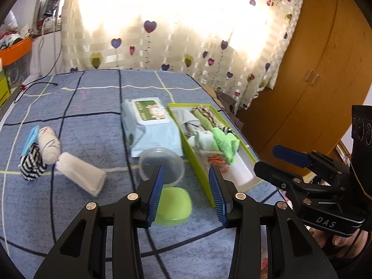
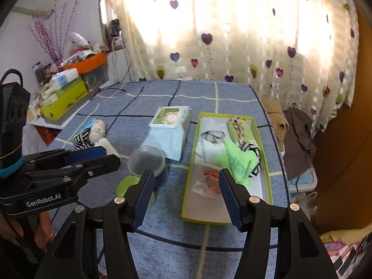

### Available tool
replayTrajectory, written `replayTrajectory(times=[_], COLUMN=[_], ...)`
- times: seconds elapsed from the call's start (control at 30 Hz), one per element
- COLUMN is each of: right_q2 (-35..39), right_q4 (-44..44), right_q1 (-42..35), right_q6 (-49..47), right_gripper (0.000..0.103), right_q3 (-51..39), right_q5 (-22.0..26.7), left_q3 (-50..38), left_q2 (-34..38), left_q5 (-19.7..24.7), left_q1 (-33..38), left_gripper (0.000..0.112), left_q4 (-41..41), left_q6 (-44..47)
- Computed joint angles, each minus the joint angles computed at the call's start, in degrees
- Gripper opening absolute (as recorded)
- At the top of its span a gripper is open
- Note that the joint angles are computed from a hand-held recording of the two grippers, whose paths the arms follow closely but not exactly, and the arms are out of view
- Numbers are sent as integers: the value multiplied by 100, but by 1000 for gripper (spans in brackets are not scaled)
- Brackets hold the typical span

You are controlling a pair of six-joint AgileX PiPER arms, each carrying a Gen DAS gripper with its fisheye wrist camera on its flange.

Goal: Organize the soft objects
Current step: 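Lift both tools from the box and move back toward the table, then reach the left gripper to the blue mask while the right reaches the white folded sock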

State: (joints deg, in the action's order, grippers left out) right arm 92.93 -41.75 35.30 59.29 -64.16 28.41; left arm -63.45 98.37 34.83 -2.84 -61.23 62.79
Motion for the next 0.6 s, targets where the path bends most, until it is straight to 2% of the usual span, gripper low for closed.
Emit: replayTrajectory(times=[0.3, 0.6], right_q2=[647, 1399], right_q4=[674, 1349], right_q1=[204, 444], right_q6=[-953, -1865], right_gripper=[58, 58], right_q3=[-858, -1905], right_q5=[12, 219], left_q3=[-48, -212], left_q2=[184, 492], left_q5=[57, 146], left_q1=[648, 1344], left_gripper=[41, 41], left_q4=[-64, -146], left_q6=[89, 205])
